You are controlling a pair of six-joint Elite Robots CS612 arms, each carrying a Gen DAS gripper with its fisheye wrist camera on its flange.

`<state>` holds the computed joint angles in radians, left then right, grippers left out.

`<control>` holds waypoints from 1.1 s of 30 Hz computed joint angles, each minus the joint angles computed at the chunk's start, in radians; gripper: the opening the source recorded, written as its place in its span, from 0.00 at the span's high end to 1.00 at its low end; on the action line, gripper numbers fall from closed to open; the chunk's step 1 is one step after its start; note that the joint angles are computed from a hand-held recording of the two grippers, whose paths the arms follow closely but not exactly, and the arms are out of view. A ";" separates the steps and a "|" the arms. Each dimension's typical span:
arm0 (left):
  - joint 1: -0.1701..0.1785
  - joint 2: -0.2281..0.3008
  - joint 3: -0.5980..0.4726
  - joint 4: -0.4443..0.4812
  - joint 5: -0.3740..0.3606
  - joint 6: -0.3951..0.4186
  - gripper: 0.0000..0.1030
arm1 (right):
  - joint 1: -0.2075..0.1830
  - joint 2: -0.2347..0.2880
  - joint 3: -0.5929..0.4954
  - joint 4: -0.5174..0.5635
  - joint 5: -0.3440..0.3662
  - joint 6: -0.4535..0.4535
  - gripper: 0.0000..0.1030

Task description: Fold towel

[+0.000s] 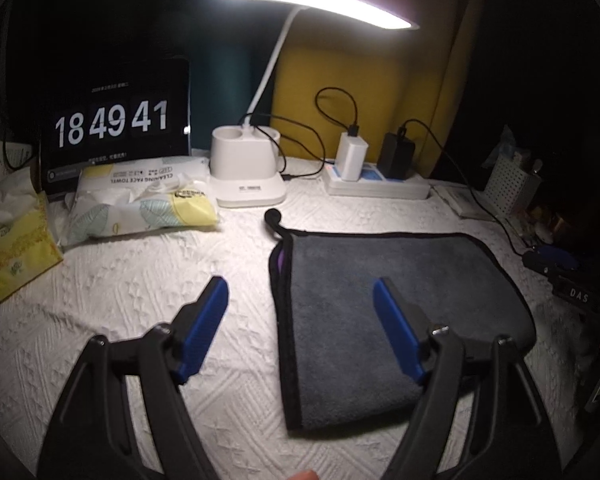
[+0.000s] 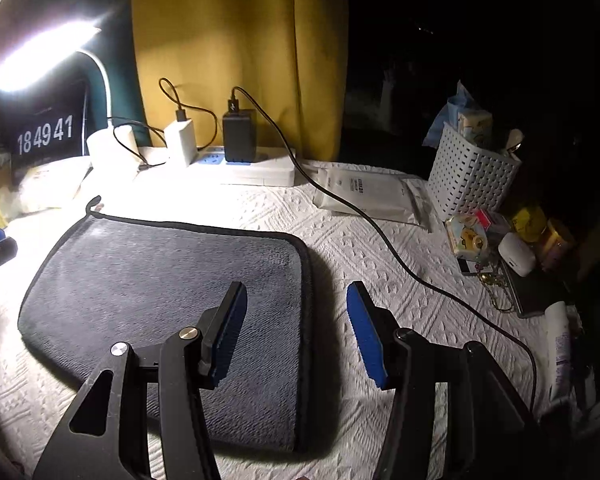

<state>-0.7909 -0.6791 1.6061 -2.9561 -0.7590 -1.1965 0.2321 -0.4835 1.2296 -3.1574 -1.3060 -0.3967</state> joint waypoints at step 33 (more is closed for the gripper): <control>-0.125 0.029 -0.014 -0.074 0.133 0.058 0.26 | -0.030 -0.129 0.253 -0.211 0.136 -0.018 0.47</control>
